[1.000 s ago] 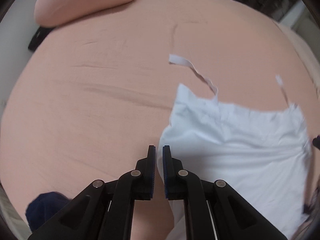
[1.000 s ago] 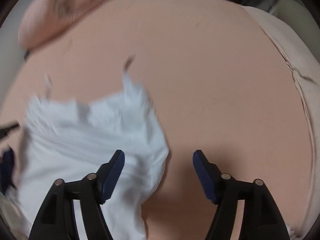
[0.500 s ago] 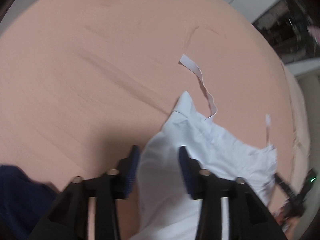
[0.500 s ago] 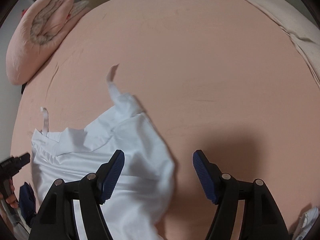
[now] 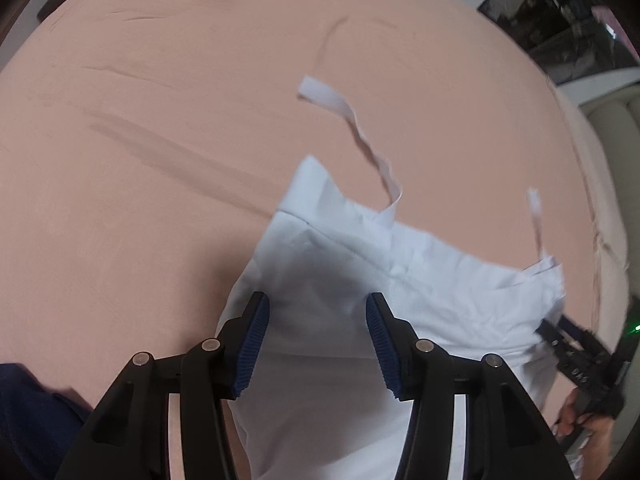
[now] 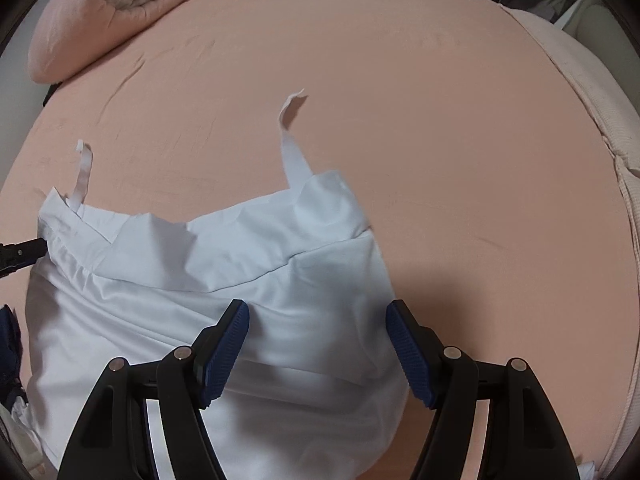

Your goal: Fold clothes

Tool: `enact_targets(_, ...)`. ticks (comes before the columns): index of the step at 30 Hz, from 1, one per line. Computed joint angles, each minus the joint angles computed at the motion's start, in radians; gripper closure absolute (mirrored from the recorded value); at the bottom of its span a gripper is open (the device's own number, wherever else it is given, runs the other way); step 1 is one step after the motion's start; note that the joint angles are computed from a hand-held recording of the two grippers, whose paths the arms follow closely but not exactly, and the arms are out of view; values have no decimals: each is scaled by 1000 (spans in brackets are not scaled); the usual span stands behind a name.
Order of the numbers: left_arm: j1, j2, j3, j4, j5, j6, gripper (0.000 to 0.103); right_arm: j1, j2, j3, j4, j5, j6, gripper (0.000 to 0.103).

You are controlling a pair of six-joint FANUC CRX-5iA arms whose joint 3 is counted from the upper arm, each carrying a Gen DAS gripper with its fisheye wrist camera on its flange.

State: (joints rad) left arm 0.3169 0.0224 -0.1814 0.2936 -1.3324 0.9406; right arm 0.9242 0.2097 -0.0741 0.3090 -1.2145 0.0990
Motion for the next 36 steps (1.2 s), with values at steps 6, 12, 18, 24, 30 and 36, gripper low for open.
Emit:
enact_targets(6, -42, -65, -64, -46, 124, -68, 56, 10, 48, 46, 6, -45, 3, 60)
enact_targets(12, -87, -122, -116, -99, 247, -50, 88, 23, 48, 35, 40, -66, -37, 95)
enact_targets(18, -97, -125, -99, -158, 308, 31, 94, 60, 81, 41, 116, -179, -38, 99)
enact_targets(24, -44, -121, -117, -208, 333, 64, 94, 34, 99, 56, 134, -269, -109, 99)
enact_targets(30, 21, -118, -153, -78, 287, -18, 94, 9, -2, -65, 143, -90, -220, 98)
enact_targets(36, 60, -125, -171, 6, 226, -115, 20, 82, -77, -151, 193, -27, -454, 30)
